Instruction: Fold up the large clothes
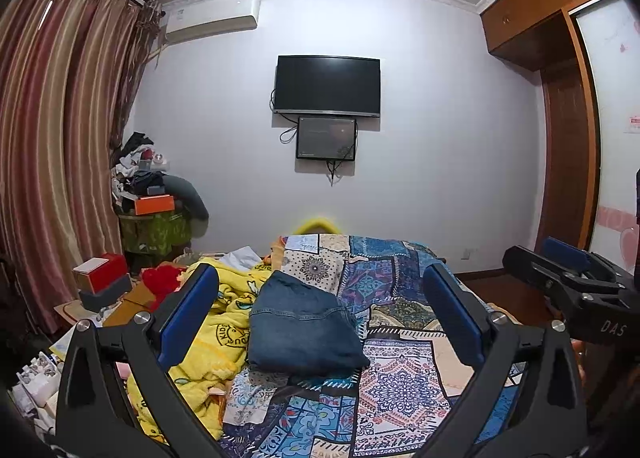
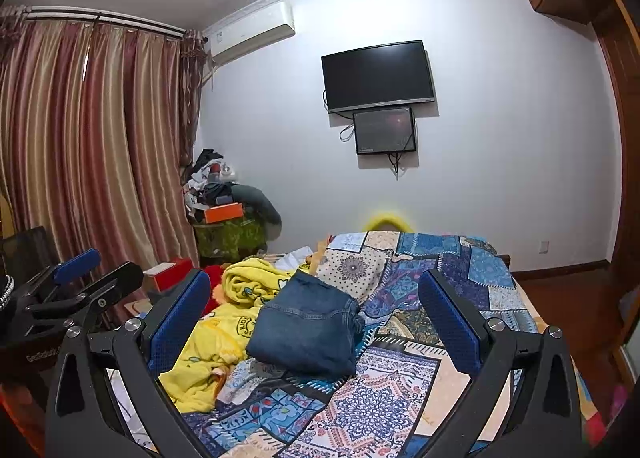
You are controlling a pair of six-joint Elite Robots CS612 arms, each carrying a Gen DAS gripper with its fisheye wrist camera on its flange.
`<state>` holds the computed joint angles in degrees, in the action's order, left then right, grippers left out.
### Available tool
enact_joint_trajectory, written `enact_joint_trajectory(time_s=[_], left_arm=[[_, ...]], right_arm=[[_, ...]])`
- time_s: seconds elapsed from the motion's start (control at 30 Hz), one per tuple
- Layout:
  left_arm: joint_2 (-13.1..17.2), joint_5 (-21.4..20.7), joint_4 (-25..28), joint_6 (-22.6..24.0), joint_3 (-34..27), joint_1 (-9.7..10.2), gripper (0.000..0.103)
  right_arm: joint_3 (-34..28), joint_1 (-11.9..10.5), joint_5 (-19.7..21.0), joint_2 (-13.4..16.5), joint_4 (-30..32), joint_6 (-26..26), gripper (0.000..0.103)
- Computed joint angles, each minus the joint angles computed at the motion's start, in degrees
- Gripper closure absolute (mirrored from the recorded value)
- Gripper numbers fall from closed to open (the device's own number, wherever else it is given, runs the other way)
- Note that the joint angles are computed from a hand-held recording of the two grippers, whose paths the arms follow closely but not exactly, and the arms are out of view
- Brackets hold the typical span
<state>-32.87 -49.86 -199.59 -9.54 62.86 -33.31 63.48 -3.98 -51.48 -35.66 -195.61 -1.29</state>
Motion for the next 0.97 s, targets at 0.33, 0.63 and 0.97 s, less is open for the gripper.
enact_joint_trajectory(time_s=[0.33,0.63,0.97], left_arm=[[-0.5,-2.4,1.8,-2.4,0.6,0.39,0.000],[-0.6,-3.5,2.1,-3.2,0.8,0.52,0.000],[-0.5,-4.5,2.8,-4.1,1.0,0.87,0.000]], right_arm=[[0.5,0.2,-0.7,-0.2,0.6,-0.7,0.000],[0.5,0.3,-0.9,-0.3,1.1,-0.6,0.000],[0.1,0.6,-0.9,-0.1,2.4,-0.7,0.000]])
